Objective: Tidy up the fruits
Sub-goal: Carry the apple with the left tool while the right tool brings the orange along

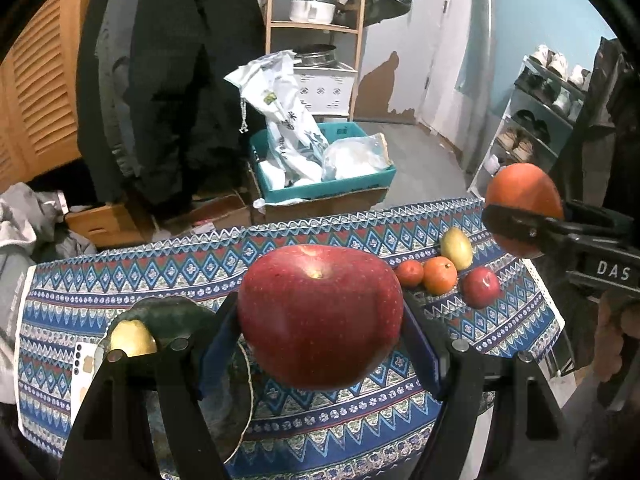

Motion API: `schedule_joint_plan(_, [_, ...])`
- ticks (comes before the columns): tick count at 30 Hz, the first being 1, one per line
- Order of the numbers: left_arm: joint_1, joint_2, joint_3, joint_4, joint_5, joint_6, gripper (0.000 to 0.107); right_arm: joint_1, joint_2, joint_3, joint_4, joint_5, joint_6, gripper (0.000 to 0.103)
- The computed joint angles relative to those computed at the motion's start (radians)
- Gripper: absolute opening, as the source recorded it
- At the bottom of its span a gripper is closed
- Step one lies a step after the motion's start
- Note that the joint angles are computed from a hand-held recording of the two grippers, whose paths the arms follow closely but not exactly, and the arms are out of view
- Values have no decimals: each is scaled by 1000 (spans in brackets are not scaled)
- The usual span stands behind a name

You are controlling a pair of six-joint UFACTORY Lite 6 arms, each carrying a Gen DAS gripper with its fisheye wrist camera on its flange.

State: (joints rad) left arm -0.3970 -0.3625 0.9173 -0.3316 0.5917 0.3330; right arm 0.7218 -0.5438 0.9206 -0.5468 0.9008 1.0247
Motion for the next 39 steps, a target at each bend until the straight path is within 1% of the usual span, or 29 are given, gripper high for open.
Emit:
schedule_joint_plan(7, [71, -22, -19, -28, 11, 56, 78, 21, 96, 73, -3, -38, 4, 68])
schedule_joint_plan(14, [181, -42, -43, -103, 33, 164, 78, 17, 214, 141, 21, -107, -15, 68])
schedule_joint_plan(19, [273, -21, -41, -168, 57, 252, 78, 32, 305, 208, 30, -139, -21, 68])
schedule_joint_plan(31, [494, -5, -65, -282, 111, 441, 78, 78, 558, 424, 67, -182, -62, 68])
schedule_joint_plan(39, [630, 48, -69, -327, 113, 552, 78, 97, 735, 579, 122, -208, -115, 68])
